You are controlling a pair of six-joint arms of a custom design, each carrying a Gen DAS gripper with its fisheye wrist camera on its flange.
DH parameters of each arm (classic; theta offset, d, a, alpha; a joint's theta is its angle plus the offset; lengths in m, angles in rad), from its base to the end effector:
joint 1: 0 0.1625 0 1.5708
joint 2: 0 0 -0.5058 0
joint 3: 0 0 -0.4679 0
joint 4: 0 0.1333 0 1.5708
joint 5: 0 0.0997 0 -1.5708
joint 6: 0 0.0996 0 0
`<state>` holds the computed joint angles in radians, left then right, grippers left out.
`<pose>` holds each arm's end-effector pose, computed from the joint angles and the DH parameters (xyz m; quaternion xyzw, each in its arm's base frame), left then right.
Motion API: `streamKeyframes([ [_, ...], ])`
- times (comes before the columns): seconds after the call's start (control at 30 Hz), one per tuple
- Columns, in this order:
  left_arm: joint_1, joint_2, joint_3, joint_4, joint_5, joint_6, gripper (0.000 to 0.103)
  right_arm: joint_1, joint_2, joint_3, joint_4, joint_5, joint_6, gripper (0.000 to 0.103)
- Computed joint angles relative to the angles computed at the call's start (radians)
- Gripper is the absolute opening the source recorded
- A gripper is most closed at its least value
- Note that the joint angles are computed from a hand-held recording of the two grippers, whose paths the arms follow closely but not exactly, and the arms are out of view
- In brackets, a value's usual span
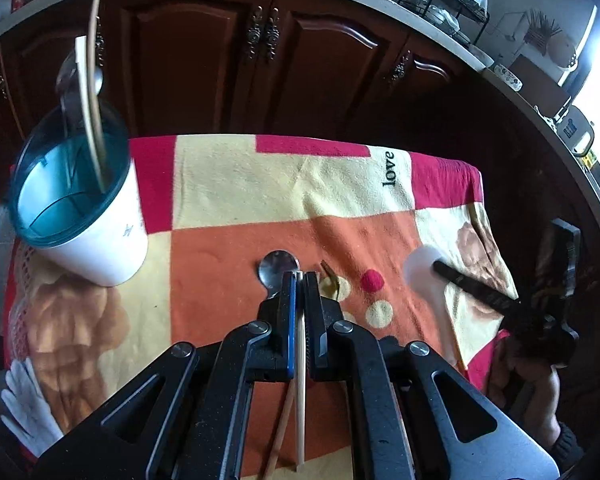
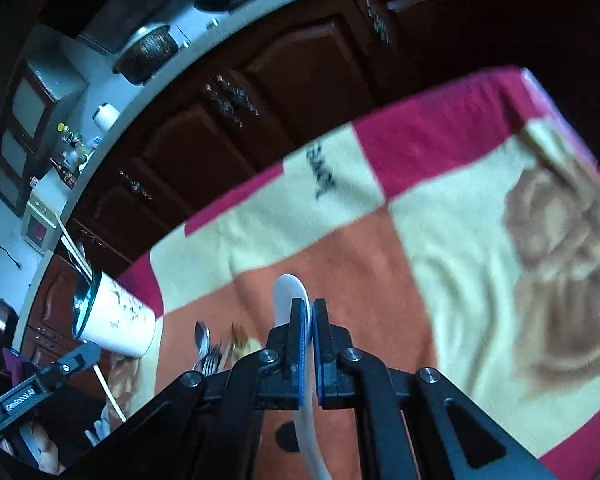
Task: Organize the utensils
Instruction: 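Grasp a wooden chopstick with the left tool while the right tool grasps the white ceramic spoon, then lift the chopstick with the left tool while the right tool carries the ceramic spoon over the cup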
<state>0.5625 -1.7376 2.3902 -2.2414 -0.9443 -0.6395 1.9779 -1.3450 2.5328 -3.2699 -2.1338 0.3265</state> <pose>-0.2268 -0.3696 0.2983 0.1717 0.9357 -0.2319 0.2031 0.2384 -0.3505 0.1968 -0.0327 -0.9315 0.3232 0.1638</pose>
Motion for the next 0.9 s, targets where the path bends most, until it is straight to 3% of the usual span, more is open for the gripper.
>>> streamKeyframes([
  [0.13,0.009,-0.011,0.0,0.003,-0.006,0.001,0.003,-0.037,-0.012,0.004,0.112,0.06,0.05,0.006],
  [0.2,0.015,-0.013,0.001,-0.003,-0.013,0.008,0.003,-0.048,-0.034,-0.006,0.189,0.064,0.051,0.021],
  [0.23,0.017,-0.012,0.001,-0.005,-0.014,0.01,0.003,-0.057,-0.043,-0.011,0.205,0.072,0.046,0.041],
  [0.27,0.018,-0.012,0.001,-0.009,-0.016,0.013,0.003,-0.068,-0.051,-0.021,0.236,0.078,0.044,0.052],
  [0.43,0.031,-0.006,0.002,-0.023,-0.021,0.022,0.003,-0.136,-0.063,-0.085,0.4,0.151,-0.005,0.052],
  [0.53,0.037,-0.005,0.001,-0.03,-0.022,0.028,0.003,-0.084,-0.024,-0.137,0.495,0.061,-0.037,0.054],
  [0.63,0.038,-0.005,0.002,-0.033,-0.019,0.03,0.003,-0.014,0.041,-0.181,0.571,-0.04,-0.052,0.082],
  [0.77,0.041,-0.01,0.002,-0.029,-0.021,0.03,0.003,0.04,0.125,-0.226,0.698,-0.191,0.014,0.083],
  [0.9,0.041,-0.016,0.001,-0.028,-0.021,0.032,0.003,0.016,0.128,-0.23,0.73,-0.2,0.105,0.083],
])
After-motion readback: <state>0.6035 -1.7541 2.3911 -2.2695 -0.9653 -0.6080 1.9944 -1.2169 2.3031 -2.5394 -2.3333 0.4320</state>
